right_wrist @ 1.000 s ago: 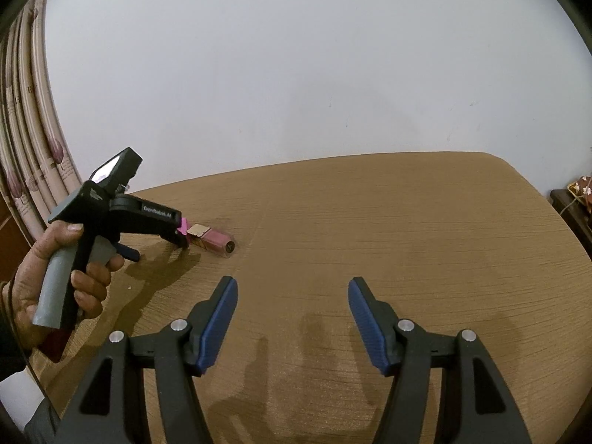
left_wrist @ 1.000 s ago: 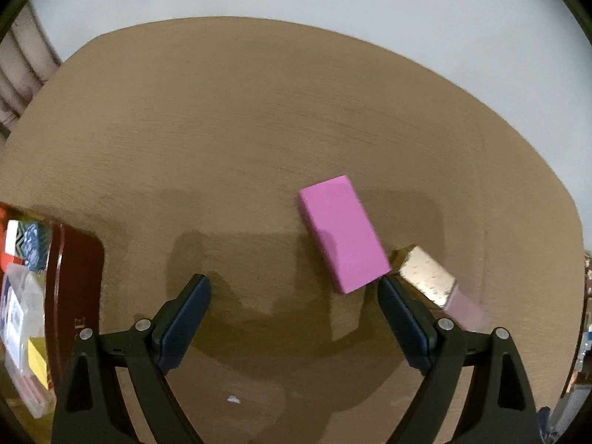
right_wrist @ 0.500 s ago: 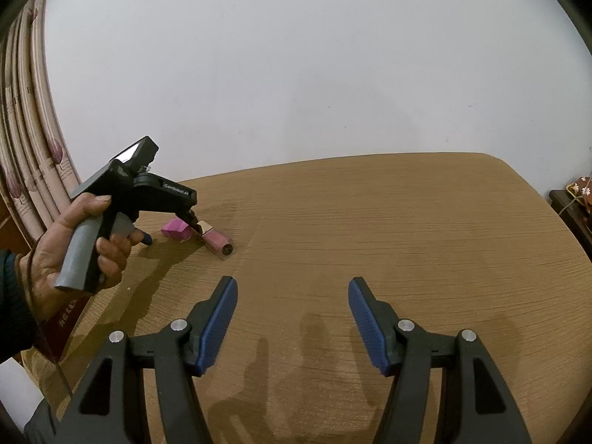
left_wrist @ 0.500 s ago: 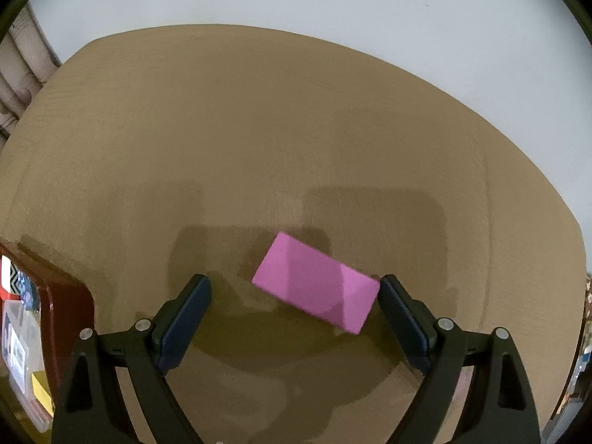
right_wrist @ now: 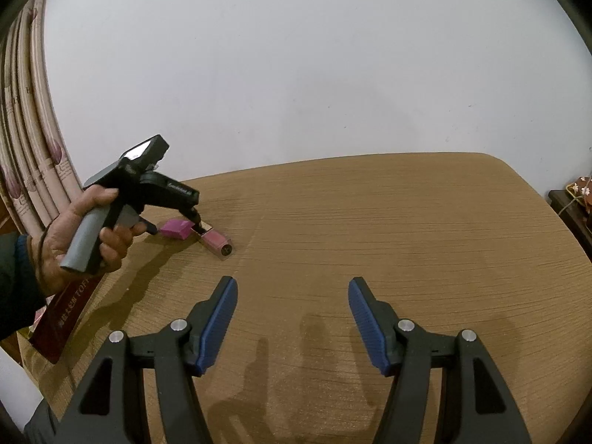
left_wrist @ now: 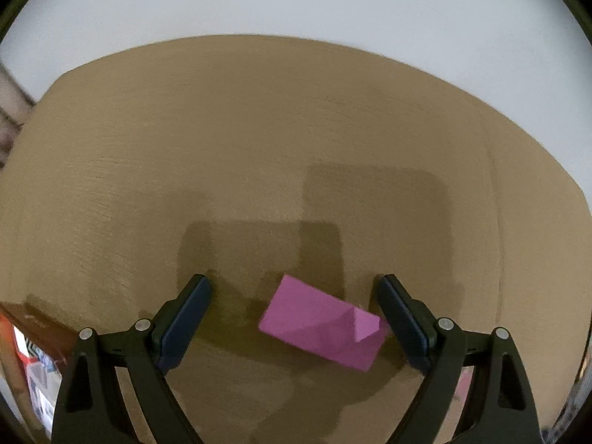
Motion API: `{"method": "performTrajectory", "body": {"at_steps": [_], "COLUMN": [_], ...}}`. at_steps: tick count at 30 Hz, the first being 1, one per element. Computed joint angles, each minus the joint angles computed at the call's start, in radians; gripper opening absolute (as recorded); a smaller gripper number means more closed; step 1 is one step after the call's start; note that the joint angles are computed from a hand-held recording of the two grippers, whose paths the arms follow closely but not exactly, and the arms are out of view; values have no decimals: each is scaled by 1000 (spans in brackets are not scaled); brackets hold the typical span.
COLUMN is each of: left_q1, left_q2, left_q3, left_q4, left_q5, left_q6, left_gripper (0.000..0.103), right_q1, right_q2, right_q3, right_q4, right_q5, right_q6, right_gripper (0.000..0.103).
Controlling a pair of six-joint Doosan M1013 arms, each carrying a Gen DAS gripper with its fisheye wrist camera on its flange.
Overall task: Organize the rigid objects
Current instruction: 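Approach and grasp the pink block with the left gripper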
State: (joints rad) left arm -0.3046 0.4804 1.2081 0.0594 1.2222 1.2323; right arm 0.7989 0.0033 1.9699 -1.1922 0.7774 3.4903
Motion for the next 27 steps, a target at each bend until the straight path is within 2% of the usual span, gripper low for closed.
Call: {"method": "performTrajectory", "body": {"at_steps": [7, 10, 13, 15, 18, 19, 23, 26, 27], "left_q1": [9, 13, 1, 13, 42, 45, 49, 29, 24], "left_q2": [-12, -57, -76, -81, -56, -53, -54, -54, -56], "left_q3": [17, 68, 89, 88, 60, 60, 70, 68, 69], "left_q4": [-60, -69, -25, -60, -180, -197, -192, -132, -113], "left_q5": [50, 54, 9, -16, 32, 25, -20, -16, -13], "left_q6": [166, 207, 161, 138, 92, 52, -67, -182, -206], "left_gripper": [91, 91, 91, 91, 91, 91, 91, 80, 73], "right_q1": [-5, -8, -8, -9, -8, -8, -10, -10, -9], "right_q2": [3, 4, 5, 6, 7, 7, 8, 8, 8], "right_q3": [0, -1, -1, -2, -2, -2, -2, -2, -2], "right_q4": [0, 2, 5, 8, 8, 9, 8, 6, 6], "right_q5": [-4, -9, -8, -8, -7, -7, -10, -12, -11], "right_q6": [-1, -5, -7, -10, -12, -11, -12, -12, -11], "right_gripper": [64, 64, 64, 64, 64, 64, 64, 64, 64]}}
